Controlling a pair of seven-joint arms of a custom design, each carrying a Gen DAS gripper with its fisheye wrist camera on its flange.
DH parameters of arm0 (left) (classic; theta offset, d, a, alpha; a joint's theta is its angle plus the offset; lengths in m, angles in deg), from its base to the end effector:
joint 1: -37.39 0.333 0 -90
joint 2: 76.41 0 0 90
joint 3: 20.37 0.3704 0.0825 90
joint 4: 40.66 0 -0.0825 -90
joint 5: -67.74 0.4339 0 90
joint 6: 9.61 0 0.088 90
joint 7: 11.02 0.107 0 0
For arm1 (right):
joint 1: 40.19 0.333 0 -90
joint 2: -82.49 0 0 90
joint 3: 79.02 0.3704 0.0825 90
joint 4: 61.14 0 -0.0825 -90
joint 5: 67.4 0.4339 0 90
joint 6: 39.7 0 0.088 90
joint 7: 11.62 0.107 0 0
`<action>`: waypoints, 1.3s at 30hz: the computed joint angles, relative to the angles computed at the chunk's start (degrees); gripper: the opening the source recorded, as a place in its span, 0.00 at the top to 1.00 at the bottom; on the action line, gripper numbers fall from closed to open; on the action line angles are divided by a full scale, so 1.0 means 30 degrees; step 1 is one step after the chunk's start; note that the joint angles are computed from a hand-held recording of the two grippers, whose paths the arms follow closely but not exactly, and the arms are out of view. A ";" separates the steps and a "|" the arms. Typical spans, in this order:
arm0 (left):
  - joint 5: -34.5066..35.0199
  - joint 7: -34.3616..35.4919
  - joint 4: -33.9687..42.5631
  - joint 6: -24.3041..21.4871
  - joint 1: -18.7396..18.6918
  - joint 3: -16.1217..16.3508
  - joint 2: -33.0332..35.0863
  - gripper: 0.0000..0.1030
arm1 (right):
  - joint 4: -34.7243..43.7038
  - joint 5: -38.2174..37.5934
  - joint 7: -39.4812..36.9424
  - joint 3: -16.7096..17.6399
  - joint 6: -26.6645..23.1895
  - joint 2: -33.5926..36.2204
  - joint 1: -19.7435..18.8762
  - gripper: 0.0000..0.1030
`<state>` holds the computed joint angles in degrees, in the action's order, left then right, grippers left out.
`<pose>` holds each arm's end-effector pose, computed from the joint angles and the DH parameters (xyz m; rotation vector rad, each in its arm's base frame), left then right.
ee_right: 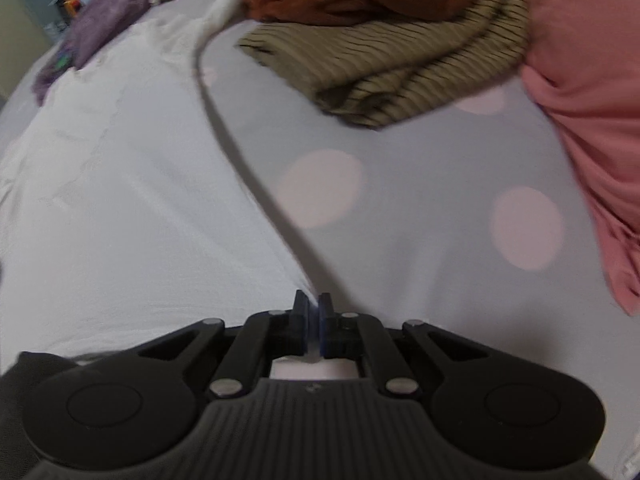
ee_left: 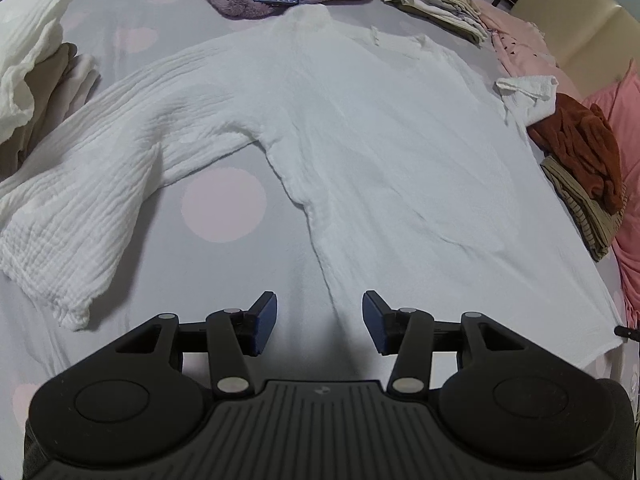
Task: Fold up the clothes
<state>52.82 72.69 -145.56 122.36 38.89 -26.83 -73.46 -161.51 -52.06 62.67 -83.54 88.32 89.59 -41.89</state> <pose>0.6611 -0.0612 0.5834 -2.2612 1.9295 -0.7138 0.6836 -0.0638 0.5707 -1.9787 1.8994 -0.2339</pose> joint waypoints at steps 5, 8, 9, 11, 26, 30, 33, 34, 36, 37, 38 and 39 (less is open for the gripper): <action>-0.0322 0.0448 -0.0028 0.0024 0.0164 0.0080 0.0048 0.56 | 0.0161 -0.0794 0.1249 -0.0242 0.0493 0.0252 -0.0084 0.96; -0.0808 0.0917 -0.0330 0.0193 0.0438 0.0276 -0.0307 0.56 | 0.0618 -0.2358 0.1869 -0.0215 0.0270 0.0803 0.0238 0.95; -0.0971 0.1055 -0.0488 0.0254 0.0560 0.0391 -0.0504 0.56 | 0.0655 -0.2879 0.1530 -0.0116 0.0244 0.0930 0.0394 0.95; -0.1195 0.1236 -0.0970 0.0437 0.0866 0.0725 -0.1057 0.56 | 0.0665 -0.4350 0.1147 0.0002 0.0358 0.1059 0.0876 0.89; -0.0462 0.0851 -0.5481 0.3831 0.3122 0.3250 -0.3479 0.49 | 0.0435 -0.6090 0.0546 0.2696 0.6217 0.0602 0.4647 0.62; -0.1682 0.2324 -0.5416 0.4284 0.3206 0.3509 -0.3009 0.47 | 0.3532 -0.1760 -0.2453 0.4179 0.4604 0.2887 0.5908 0.60; -0.3564 0.4059 -0.5135 0.4600 0.3213 0.3540 -0.2395 0.43 | 0.6646 0.0307 -0.3085 0.4843 0.2539 0.5067 0.6883 0.59; -0.4072 0.4562 -0.4977 0.4511 0.3267 0.3495 -0.2165 0.43 | 0.7871 0.0892 -0.3189 0.5043 0.1799 0.5914 0.7219 0.58; -0.4986 0.5459 -0.4668 0.4320 0.3437 0.3353 -0.1718 0.43 | 1.0187 0.1691 -0.3040 0.5317 0.0233 0.7492 0.7973 0.56; -0.5290 0.5729 -0.4553 0.4260 0.3554 0.3264 -0.1525 0.43 | 1.1184 0.2006 -0.2910 0.5409 -0.0396 0.8186 0.8315 0.55; -0.5705 0.6060 -0.4446 0.4191 0.3675 0.3185 -0.1352 0.43 | 1.2466 0.2232 -0.2605 0.5476 -0.1188 0.9045 0.8701 0.54; -0.6289 0.6484 -0.4352 0.4106 0.3805 0.3121 -0.1210 0.43 | 1.3776 0.2419 -0.2314 0.5514 -0.2018 0.9911 0.9013 0.53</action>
